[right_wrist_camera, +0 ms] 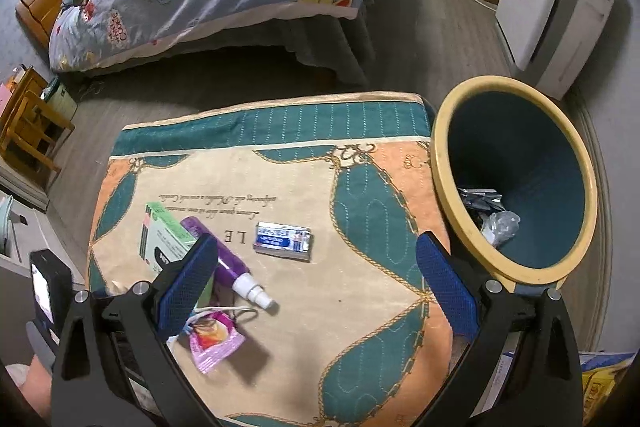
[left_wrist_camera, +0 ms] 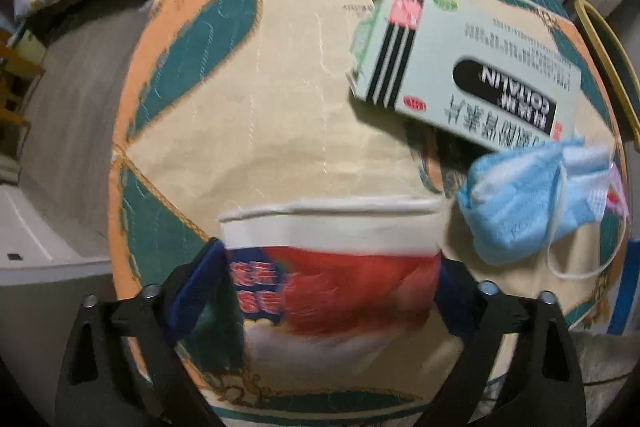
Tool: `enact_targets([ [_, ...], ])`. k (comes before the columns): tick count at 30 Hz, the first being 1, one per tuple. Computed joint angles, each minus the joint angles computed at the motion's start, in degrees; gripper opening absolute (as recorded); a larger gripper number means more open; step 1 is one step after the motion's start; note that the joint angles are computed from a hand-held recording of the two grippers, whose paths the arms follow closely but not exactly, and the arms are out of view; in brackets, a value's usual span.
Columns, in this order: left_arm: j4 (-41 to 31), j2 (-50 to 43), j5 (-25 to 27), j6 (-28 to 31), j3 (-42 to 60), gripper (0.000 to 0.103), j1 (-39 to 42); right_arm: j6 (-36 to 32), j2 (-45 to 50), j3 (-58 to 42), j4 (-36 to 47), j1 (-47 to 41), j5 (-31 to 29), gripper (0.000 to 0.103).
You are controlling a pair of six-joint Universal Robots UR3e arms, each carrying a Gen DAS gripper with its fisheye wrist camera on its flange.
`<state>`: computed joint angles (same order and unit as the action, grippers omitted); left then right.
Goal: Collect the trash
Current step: 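Grasp the red-and-white printed paper cup with the left tool, then grasp the small blue-and-white blister pack with the right tool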
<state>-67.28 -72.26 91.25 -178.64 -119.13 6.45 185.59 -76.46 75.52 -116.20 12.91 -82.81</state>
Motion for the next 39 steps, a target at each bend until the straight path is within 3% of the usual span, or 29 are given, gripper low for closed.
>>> enact_targets([
  [11, -4.0, 6.9, -6.1, 1.0, 6.9, 0.082, 2.3, -1.8, 1.9, -0.5, 1.8, -0.8, -0.1, 0.097],
  [18, -5.1, -0.3, -7.9, 5.3, 21.1, 0.082, 0.3, -2.5, 4.5, -0.3, 2.7, -1.3, 1.2, 0.097],
  [21, -3.8, -0.3, -8.4, 7.1, 20.5, 0.082, 2.0, -3.5, 6.0, -0.2, 1.9, -1.1, 0.8, 0.097],
  [28, -3.8, -1.4, -14.5, 4.6, 20.5, 0.083, 5.0, -1.9, 11.3, -2.7, 1.9, -0.7, 3.0, 0.095],
  [31, -2.8, -2.6, -15.6, 4.0, 20.7, 0.083, 4.2, -1.1, 13.2, -4.2, 1.5, -0.1, 4.0, 0.088],
  [35, -2.0, -3.1, -15.0, 4.5, 20.5, 0.083, 3.3, -2.2, 16.2, -6.8, 3.1, 1.2, 3.8, 0.069],
  [39, -2.8, -3.1, -15.4, 4.7, 20.4, 0.083, 4.1, -4.0, 17.3, -7.5, 2.6, 2.5, 3.1, 0.061],
])
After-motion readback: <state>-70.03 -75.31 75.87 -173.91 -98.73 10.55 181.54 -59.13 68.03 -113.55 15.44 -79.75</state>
